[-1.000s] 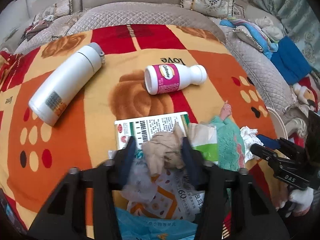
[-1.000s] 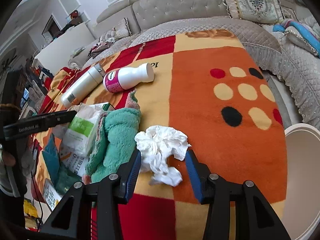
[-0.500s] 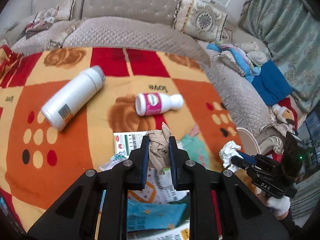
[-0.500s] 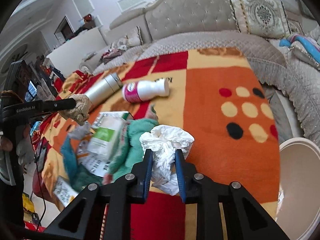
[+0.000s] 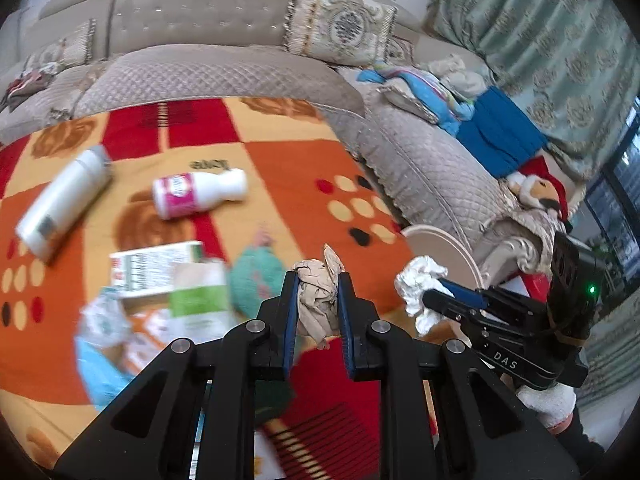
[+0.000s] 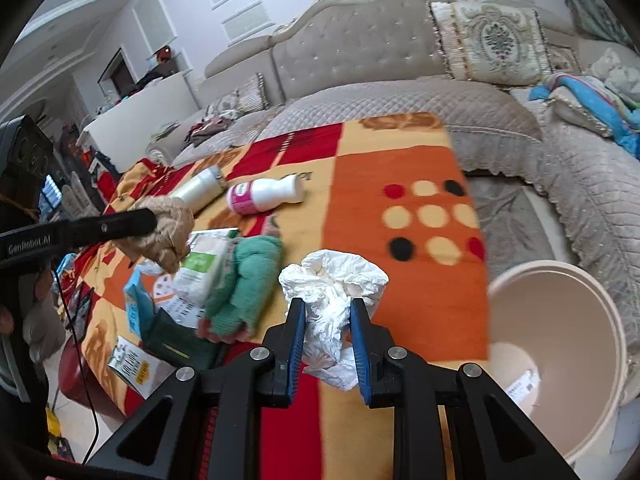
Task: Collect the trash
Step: 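Carry both items over the beige bin and open both grippers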
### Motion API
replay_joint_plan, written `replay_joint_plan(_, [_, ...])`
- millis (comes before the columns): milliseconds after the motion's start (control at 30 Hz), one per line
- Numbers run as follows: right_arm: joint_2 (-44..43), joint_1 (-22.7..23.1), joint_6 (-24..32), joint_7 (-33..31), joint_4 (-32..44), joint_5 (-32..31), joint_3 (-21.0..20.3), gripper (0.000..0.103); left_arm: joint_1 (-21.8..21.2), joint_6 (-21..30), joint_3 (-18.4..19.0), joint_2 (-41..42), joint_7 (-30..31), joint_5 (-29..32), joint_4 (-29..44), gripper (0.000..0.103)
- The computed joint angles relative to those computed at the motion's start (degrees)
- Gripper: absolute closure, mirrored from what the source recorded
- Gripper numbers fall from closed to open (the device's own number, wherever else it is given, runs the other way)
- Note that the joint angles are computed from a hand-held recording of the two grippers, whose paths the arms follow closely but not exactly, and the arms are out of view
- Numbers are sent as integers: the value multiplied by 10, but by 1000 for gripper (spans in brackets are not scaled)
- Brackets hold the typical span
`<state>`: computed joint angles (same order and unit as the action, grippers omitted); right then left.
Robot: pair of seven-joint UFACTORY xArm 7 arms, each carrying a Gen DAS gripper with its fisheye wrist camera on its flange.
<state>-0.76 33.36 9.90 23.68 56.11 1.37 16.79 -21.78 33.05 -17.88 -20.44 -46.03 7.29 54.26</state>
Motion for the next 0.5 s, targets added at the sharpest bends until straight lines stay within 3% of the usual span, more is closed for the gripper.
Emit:
replay_joint_plan(233, [-73, -38, 5, 70, -76, -58, -6, 82, -24, -15, -31, 107, -44, 40, 75, 87])
replay_joint_plan(367, [-113, -78, 14, 112, -116, -100, 6, 81, -59, -19, -24, 171, -57, 62, 125, 87])
replay_joint_plan(500, [-146, -83, 14, 103, -156, -76, -14, 82, -95, -26, -8, 230, -70, 83, 179, 87])
